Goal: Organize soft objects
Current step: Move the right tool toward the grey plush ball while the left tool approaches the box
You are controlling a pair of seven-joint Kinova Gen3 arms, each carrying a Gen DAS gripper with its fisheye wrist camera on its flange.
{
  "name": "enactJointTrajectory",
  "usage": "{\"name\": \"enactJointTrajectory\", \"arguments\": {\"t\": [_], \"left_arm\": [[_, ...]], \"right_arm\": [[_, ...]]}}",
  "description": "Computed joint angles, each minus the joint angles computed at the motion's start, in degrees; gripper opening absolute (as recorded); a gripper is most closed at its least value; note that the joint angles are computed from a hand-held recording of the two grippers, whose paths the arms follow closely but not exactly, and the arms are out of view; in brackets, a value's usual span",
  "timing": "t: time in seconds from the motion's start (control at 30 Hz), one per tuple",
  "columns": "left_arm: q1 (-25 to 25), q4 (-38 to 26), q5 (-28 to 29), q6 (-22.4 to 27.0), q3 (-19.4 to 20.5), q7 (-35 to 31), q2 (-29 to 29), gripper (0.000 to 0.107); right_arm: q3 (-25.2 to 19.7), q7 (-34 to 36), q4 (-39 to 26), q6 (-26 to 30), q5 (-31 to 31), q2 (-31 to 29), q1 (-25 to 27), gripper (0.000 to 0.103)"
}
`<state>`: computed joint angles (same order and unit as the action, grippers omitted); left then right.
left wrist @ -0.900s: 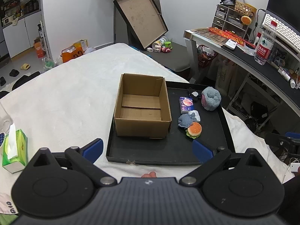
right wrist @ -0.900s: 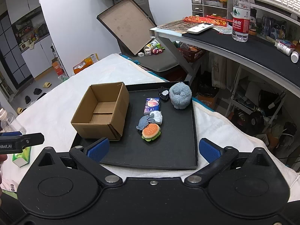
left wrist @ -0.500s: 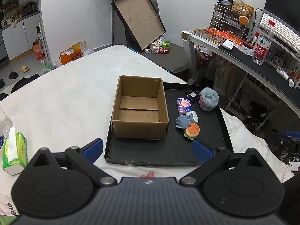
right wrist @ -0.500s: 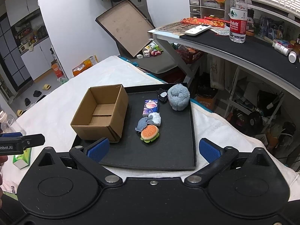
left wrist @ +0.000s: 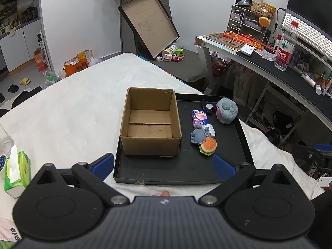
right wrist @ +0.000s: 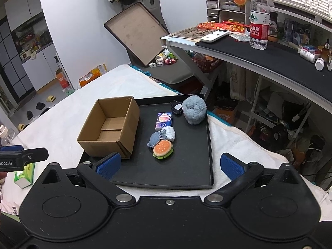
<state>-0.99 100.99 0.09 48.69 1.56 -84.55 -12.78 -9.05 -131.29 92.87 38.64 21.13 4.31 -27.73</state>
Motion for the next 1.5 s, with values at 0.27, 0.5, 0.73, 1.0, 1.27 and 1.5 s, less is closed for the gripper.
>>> {"name": "enactJointTrajectory", "arguments": {"t": [0.27, 0.5, 0.73, 1.0, 1.27, 1.5], "left_arm": [[0.0, -0.3, 0.0, 0.1, -0.1, -0.3, -0.1, 0.101], [-0.1, -0.6, 0.0, 0.2, -0.2, -0.3, -0.1, 0.101], [-0.1, -0.8, 0.0, 0.3, -0.2, -0.3, 0.0, 0.101], [-0.4, -1.0, 0.7, 0.6, -0.8, -1.2, 0.4, 0.101], [-0.4, -1.4, 1.1, -0.5, -0.9, -1.8, 2.1, 0.101], [-0.8, -1.7, 1.4, -1.8, -1.3, -2.3, 4.6, 0.101]], "right_arm": [[0.0, 0.2, 0.1, -0.1, -0.2, -0.4, 0.3, 0.103], [-0.1, 1.0, -0.3, 0.1, -0.6, -0.3, 0.4, 0.103], [-0.1, 0.9, -0.5, 0.3, -0.4, -0.2, 0.2, 0.103], [-0.1, 1.1, -0.7, 0.5, -0.5, -0.1, 0.2, 0.103], [0.3, 1.3, -0.4, -0.8, -1.0, 0.7, 0.3, 0.103], [1.3, 0.9, -1.0, -1.7, -1.1, 2.1, 0.5, 0.103]]}}
